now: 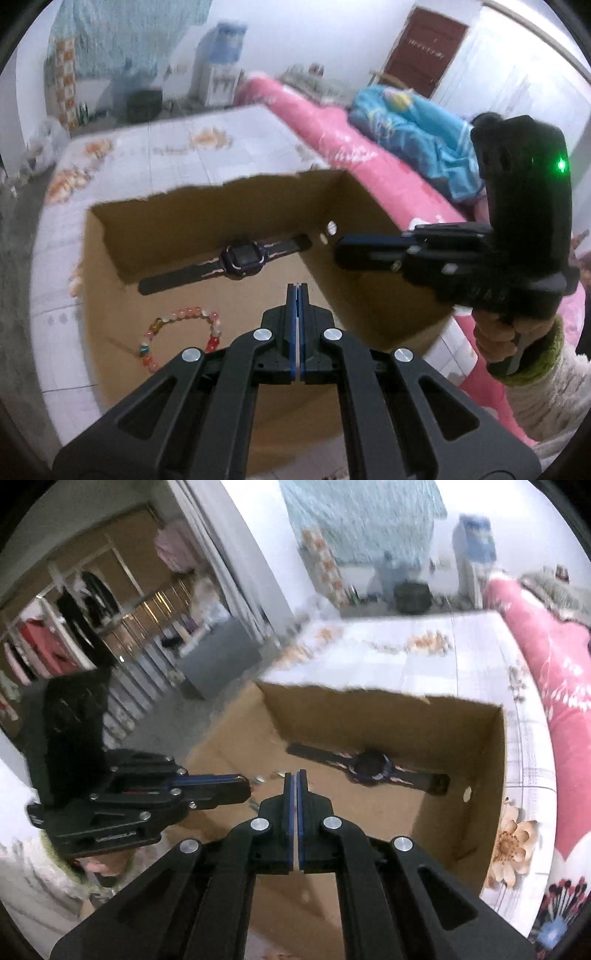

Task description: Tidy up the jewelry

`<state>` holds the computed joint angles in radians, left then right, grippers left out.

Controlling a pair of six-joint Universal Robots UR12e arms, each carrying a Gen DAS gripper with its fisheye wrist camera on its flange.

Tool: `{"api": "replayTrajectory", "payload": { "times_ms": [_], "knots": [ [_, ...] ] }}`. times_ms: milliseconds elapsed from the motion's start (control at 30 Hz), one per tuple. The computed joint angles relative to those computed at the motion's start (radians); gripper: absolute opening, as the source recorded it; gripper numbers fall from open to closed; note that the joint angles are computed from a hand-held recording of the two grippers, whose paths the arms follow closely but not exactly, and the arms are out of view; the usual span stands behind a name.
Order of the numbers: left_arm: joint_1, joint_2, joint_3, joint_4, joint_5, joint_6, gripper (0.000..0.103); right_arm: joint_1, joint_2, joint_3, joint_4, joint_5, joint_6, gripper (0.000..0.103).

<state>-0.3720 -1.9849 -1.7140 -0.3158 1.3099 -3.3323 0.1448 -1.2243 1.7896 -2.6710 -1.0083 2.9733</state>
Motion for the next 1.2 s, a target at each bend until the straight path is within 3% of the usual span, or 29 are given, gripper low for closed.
{"api": "replayTrajectory", "payload": {
  "times_ms": [167, 233, 367, 467, 533, 600, 700, 900, 1200],
  "knots": [
    [0.002, -0.056, 0.084, -0.148, -0.017, -0.016, 0.000, 0.007, 0.070, -0.097, 0.167, -0.054, 0.017, 0.002],
    [0.004, -0.072, 0.110, -0.190, -0.025, -0.029, 0.000, 0.004, 0.081, -0.119, 0.214, -0.041, 0.027, 0.002],
    [0.007, -0.093, 0.143, -0.247, -0.027, -0.056, 0.002, 0.009, 0.083, -0.123, 0.193, -0.093, 0.050, 0.003],
    [0.012, -0.098, 0.149, -0.259, -0.034, -0.076, 0.017, 0.002, 0.085, -0.123, 0.204, -0.076, 0.063, 0.006],
    [0.015, -0.096, 0.145, -0.254, -0.036, -0.091, 0.026, 0.002, 0.081, -0.120, 0.193, -0.081, 0.067, 0.023],
    [0.017, -0.096, 0.145, -0.252, -0.039, -0.107, 0.035, 0.002, 0.076, -0.112, 0.167, -0.091, 0.067, 0.031],
    [0.016, -0.091, 0.141, -0.239, -0.029, -0.116, 0.040, 0.002, 0.069, -0.100, 0.131, -0.110, 0.072, 0.033],
    [0.006, -0.046, 0.090, -0.159, 0.012, -0.120, 0.049, -0.018, 0.026, -0.049, 0.053, -0.074, 0.110, 0.037],
    [-0.016, 0.082, -0.077, 0.037, 0.098, -0.114, 0.065, -0.052, -0.123, 0.135, -0.187, -0.015, 0.127, 0.066]
  ]
}}
